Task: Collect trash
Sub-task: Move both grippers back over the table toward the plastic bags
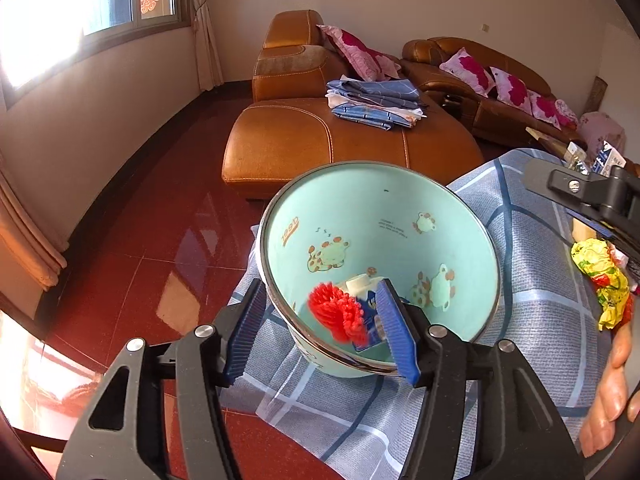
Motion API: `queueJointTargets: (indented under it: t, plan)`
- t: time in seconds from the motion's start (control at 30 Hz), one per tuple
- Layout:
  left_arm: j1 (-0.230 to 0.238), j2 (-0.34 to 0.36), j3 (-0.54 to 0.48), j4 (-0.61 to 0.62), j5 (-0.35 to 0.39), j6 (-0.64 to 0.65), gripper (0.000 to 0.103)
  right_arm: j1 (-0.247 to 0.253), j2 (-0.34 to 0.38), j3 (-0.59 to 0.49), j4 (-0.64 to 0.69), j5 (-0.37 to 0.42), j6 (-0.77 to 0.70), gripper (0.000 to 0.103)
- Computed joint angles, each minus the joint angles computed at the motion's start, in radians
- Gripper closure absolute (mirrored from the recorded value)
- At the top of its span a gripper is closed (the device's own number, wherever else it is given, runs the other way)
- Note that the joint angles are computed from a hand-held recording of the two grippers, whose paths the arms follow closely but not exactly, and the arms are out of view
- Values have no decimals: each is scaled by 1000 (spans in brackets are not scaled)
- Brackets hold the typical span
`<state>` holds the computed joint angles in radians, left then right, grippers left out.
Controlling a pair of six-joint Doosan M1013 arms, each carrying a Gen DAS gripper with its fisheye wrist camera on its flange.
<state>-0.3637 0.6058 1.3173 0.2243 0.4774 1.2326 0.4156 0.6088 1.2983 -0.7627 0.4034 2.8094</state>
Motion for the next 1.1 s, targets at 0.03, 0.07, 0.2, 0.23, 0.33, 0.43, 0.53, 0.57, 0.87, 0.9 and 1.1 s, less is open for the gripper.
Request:
queueJointTargets:
  t: [0.03, 0.07, 0.2, 0.23, 0.33, 0.43, 0.53, 0.57, 0.87, 0.9, 1.1]
  plan:
    - [-5, -3, 5, 50, -4, -48, 31, 2, -11, 19, -45, 2, 57, 22]
    - [-9, -7, 13, 112, -10, -108, 26, 5, -20, 35, -82, 9, 101, 22]
    - [-29, -20, 32, 266, -15, -234, 16, 16, -68, 120, -251, 37, 288, 18]
    - [-32, -23, 35, 278, -15, -242, 15, 19, -79, 137, -284, 49, 320, 17]
    - [-43, -32, 42, 280, -16, -227, 14, 25, -110, 186, -366, 87, 393, 17]
    - [-56, -41, 51, 284, -24, -213, 13, 31, -143, 236, -442, 133, 475, 17]
    - [-67, -54, 63, 270, -36, -195, 10, 30, -178, 292, -494, 158, 557, 17]
    - [-69, -59, 69, 253, -45, -180, 9, 30, -189, 311, -509, 168, 581, 17]
    - [-119, -88, 112, 95, -81, 16, 8, 18, -281, 470, -532, 284, 751, 17]
    - [-125, -88, 114, 72, -78, 42, 8, 18, -290, 486, -533, 300, 766, 17]
    - [-151, -88, 120, -199, -68, 304, 8, 8, -337, 570, -527, 326, 850, 17]
